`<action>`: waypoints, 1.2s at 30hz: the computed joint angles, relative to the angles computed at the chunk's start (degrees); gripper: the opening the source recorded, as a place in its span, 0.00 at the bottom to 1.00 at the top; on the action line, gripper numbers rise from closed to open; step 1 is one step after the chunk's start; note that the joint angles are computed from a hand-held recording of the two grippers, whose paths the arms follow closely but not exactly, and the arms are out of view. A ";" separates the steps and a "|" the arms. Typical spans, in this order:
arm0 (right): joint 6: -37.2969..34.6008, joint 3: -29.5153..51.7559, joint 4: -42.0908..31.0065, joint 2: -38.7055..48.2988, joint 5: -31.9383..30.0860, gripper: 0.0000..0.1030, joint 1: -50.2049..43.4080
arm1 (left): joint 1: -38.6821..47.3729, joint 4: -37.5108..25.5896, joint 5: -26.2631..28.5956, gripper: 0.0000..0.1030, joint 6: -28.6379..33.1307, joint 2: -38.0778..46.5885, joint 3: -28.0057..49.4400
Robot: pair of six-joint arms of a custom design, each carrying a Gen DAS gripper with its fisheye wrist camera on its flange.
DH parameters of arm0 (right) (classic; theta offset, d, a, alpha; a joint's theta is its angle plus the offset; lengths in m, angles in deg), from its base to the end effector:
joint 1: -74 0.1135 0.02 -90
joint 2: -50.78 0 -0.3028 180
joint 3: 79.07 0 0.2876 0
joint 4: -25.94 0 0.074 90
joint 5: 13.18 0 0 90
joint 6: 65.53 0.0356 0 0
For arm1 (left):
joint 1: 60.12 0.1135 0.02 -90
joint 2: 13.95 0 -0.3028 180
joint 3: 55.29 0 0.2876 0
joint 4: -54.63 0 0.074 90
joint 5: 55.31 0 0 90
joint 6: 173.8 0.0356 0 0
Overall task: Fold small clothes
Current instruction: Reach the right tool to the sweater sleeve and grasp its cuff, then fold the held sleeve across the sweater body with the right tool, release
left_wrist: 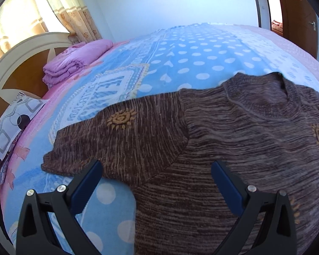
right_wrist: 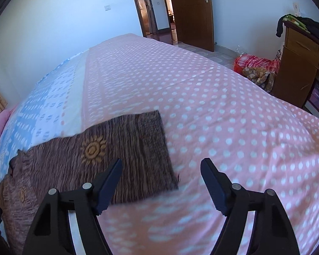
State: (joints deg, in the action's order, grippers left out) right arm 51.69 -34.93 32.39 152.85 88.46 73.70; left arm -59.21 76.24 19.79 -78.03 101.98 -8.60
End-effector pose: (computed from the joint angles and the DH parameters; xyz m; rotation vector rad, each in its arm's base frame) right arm 0.3038 -0.0088 0.0807 0.6655 2.3520 -0.0435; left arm 0.3272 0.0144 0.0368 -0.0197 2.3971 0.3666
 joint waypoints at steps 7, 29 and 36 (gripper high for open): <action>-0.31 8.35 -3.98 7.93 -4.83 0.63 -2.51 | 0.71 -4.60 1.26 1.00 -3.04 2.60 4.53; -2.75 11.54 -10.54 1.26 2.18 0.08 8.13 | 3.74 -5.72 8.18 1.00 -6.51 4.91 5.41; -1.97 15.57 -15.06 0.36 4.60 0.08 13.62 | 3.81 -4.70 8.99 1.00 -6.26 4.83 4.86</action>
